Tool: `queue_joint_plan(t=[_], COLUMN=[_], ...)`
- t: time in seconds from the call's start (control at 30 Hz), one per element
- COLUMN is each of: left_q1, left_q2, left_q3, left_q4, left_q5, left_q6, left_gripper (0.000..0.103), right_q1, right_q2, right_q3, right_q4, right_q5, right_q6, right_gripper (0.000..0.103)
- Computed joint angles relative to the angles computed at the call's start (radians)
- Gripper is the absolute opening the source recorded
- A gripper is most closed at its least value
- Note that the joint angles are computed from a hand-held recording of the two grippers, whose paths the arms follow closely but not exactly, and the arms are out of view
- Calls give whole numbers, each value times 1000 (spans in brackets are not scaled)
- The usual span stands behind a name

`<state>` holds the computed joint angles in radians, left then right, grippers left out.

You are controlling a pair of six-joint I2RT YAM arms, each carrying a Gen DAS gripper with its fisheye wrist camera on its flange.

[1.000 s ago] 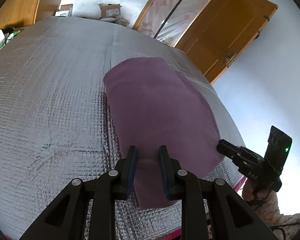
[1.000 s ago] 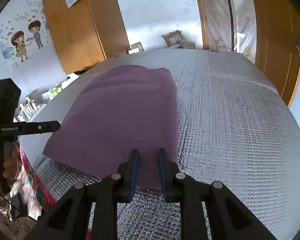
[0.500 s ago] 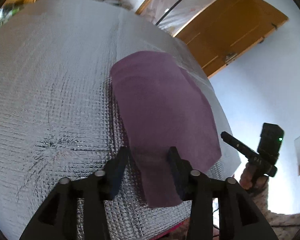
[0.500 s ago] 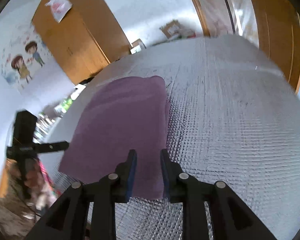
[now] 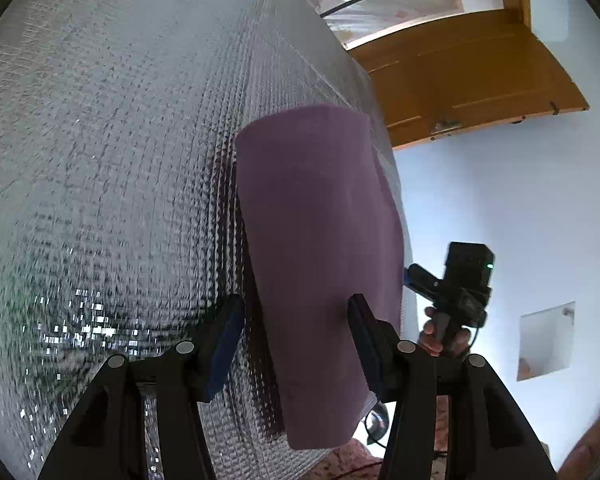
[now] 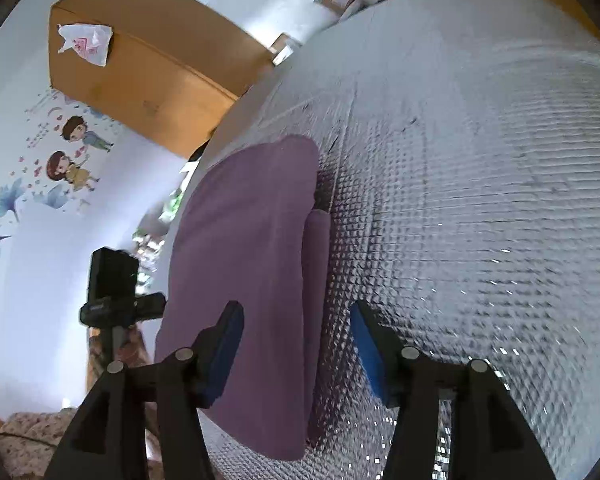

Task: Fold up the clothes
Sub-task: 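Grasp the purple garment end with the left tool and lift it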

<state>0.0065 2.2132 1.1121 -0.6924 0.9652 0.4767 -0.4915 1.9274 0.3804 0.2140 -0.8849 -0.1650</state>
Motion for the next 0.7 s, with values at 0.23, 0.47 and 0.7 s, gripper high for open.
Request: queue_joint_plan(t=[0.23, 0.47, 0.7], left_q1=[8, -7, 25], left_q2=[98, 111, 170], left_q3=[129, 137, 203], left_q4=[-149, -214, -293], left_q5=[43, 27, 3], left_q6=[93, 156, 226], left_gripper=[56, 56, 56], right_q1=[25, 68, 12], right_q2=[89, 152, 182], right_q3=[150, 282, 340], right_q4=[-163, -313, -519], right_q5=[-57, -101, -95], right_q6=[-70, -124, -324], right_gripper=[56, 56, 60])
